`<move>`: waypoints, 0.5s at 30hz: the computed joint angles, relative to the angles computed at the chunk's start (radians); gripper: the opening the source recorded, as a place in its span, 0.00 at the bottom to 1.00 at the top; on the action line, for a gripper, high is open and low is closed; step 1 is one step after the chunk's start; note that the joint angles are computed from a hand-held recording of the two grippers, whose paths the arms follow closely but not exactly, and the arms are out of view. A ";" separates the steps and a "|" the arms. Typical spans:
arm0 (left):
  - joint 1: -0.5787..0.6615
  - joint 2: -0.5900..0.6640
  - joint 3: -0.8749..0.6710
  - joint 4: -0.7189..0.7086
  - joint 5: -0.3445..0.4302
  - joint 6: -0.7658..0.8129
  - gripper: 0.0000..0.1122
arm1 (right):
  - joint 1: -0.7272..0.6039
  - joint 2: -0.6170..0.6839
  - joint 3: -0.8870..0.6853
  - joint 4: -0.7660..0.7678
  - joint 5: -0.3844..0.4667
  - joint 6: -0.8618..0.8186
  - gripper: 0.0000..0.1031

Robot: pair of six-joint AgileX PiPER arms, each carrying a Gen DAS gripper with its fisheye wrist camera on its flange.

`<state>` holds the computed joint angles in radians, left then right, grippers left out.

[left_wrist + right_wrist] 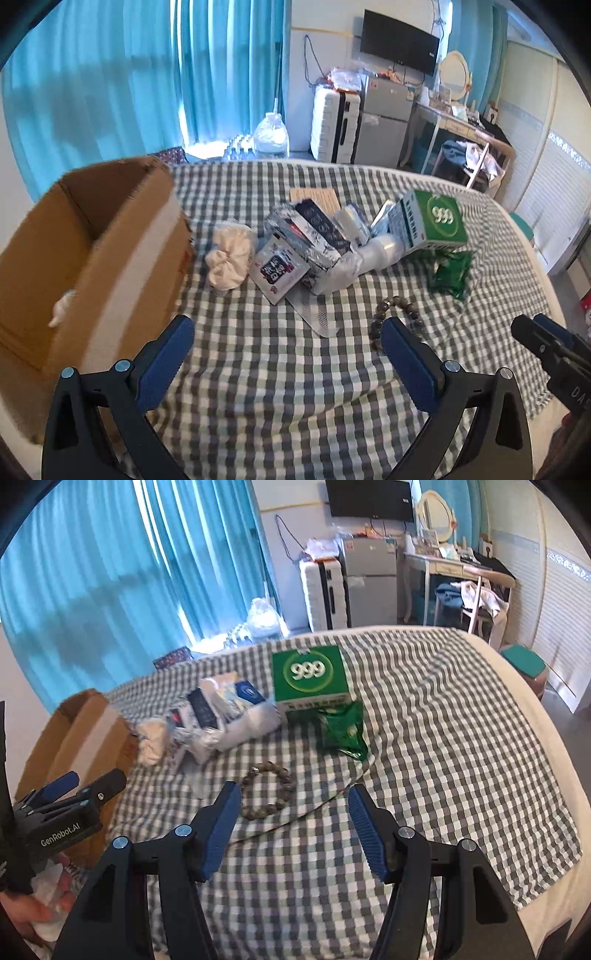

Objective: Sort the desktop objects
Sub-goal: 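Move both grippers back toward the green sachet and packets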

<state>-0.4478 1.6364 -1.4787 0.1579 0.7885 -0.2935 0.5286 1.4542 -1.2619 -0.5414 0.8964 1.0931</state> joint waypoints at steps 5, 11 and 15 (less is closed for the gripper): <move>-0.007 0.114 -0.047 0.023 -0.032 -0.021 0.92 | -0.088 0.059 0.022 0.006 -0.086 -0.024 0.62; 0.006 0.227 -0.087 0.137 -0.104 -0.050 0.92 | -0.202 0.178 -0.012 0.062 -0.163 -0.131 0.65; 0.041 0.294 -0.116 0.080 -0.151 0.046 0.92 | -0.261 0.254 -0.053 0.115 -0.194 -0.187 0.65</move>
<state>-0.4068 1.9304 -1.5951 0.2380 0.6374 -0.2473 0.2672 1.7078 -1.3148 -0.4260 0.7022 0.9056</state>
